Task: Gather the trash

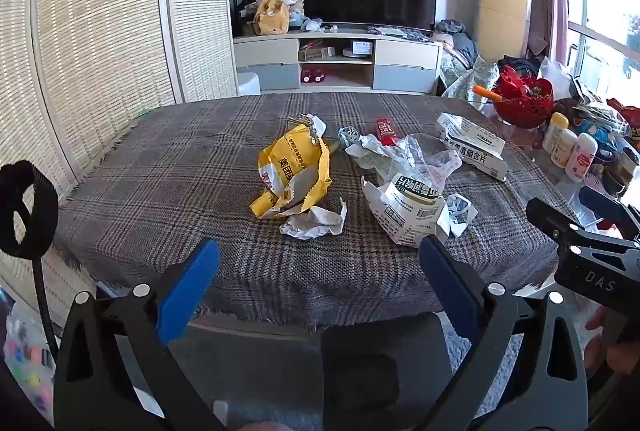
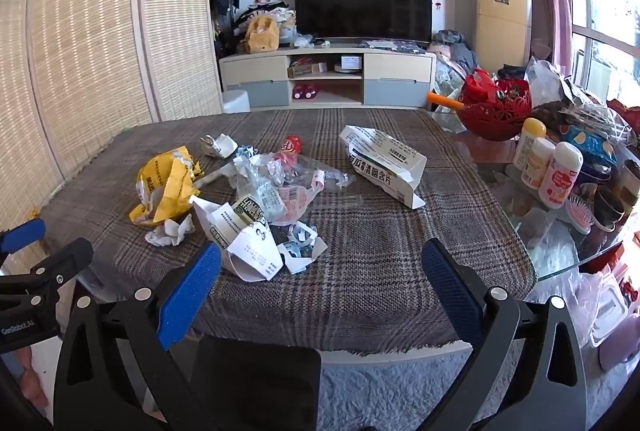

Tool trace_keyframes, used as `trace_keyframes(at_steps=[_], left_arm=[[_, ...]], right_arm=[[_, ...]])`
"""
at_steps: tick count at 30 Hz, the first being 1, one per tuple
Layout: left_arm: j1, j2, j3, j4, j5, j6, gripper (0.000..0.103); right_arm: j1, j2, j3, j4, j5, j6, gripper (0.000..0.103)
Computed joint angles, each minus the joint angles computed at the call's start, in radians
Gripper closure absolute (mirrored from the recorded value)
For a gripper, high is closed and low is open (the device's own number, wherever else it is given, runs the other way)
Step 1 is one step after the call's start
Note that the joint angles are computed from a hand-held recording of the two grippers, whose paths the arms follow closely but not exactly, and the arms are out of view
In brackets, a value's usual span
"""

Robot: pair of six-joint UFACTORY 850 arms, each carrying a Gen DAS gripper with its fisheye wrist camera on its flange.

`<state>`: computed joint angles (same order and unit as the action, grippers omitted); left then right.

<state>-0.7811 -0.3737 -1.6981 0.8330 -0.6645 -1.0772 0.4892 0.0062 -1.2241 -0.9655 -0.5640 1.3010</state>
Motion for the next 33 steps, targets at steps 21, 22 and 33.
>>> trace_keyframes(at_steps=[21,22,33], left_arm=[[0.004,-0.002,-0.010,-0.019,-0.013,0.016,0.008],[0.004,-0.001,-0.009,-0.019,-0.012,0.016,0.008],[0.003,-0.002,-0.012,-0.022,-0.015,0.019,0.008]], right_arm=[[0.000,-0.002,-0.003,0.006,0.005,0.004,0.003],[0.000,-0.002,-0.003,0.005,0.004,0.004,0.003],[-0.003,-0.003,0.001,0.008,0.010,0.009,0.003]])
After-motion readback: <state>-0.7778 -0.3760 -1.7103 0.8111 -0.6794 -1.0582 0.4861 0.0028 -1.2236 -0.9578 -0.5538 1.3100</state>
